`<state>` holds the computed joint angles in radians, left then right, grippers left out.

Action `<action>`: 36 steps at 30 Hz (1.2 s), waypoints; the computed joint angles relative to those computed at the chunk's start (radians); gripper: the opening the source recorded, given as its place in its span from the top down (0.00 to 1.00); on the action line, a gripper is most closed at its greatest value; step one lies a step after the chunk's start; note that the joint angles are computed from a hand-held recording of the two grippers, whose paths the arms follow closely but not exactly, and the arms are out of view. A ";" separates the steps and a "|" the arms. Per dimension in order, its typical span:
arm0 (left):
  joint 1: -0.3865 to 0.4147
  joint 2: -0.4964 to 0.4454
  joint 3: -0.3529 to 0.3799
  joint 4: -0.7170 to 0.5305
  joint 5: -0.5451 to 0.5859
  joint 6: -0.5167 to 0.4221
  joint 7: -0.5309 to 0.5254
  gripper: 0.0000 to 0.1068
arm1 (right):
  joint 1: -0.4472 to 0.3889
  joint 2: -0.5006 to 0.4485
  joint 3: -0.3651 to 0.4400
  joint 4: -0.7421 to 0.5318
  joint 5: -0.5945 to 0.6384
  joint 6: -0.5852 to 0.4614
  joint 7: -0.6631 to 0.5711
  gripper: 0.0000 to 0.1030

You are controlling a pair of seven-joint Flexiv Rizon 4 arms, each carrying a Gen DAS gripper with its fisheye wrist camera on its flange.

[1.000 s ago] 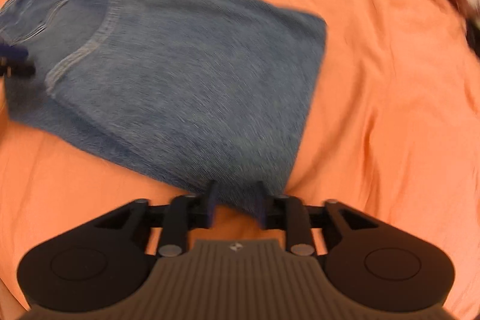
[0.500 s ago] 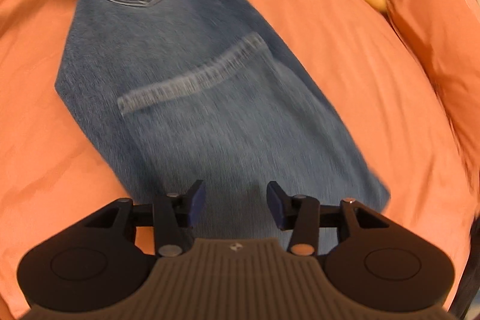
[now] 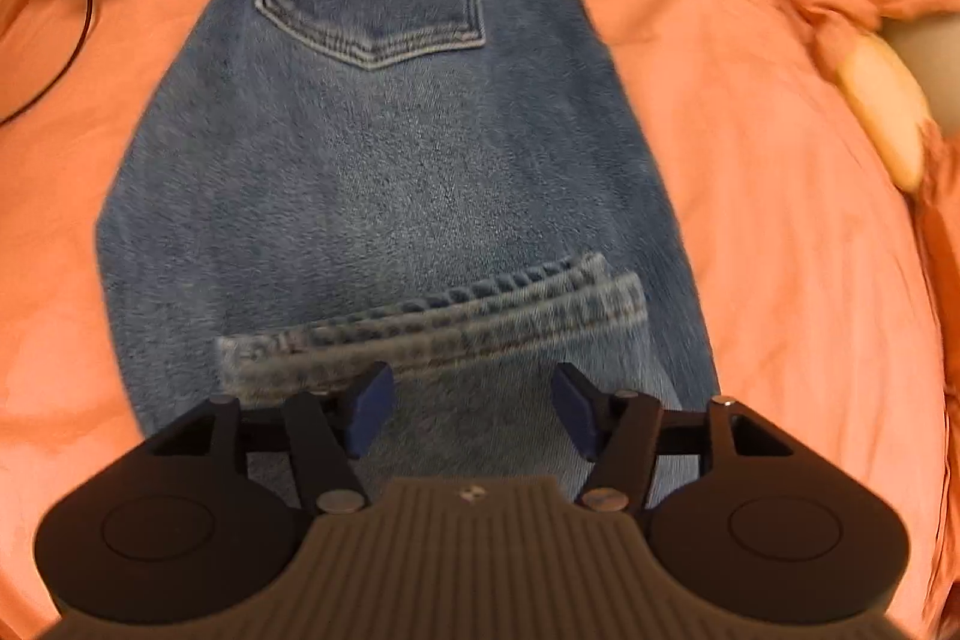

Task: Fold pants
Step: 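Grasp the elastic waistband with the left gripper and lift it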

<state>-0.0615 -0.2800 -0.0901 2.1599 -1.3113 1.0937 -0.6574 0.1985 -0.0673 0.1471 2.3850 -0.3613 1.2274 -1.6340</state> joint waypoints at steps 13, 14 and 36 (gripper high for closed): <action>0.012 -0.026 -0.006 -0.048 -0.201 -0.096 0.091 0.48 | 0.007 -0.059 0.016 -0.104 0.185 -0.118 -0.138 0.37; 0.011 -0.027 -0.002 -0.051 -0.201 -0.103 0.092 0.48 | 0.009 -0.058 0.014 -0.101 0.177 -0.115 -0.126 0.37; 0.045 -0.016 -0.067 -0.082 -0.076 -0.018 0.001 0.66 | 0.017 -0.041 0.009 -0.054 0.071 -0.084 0.065 0.36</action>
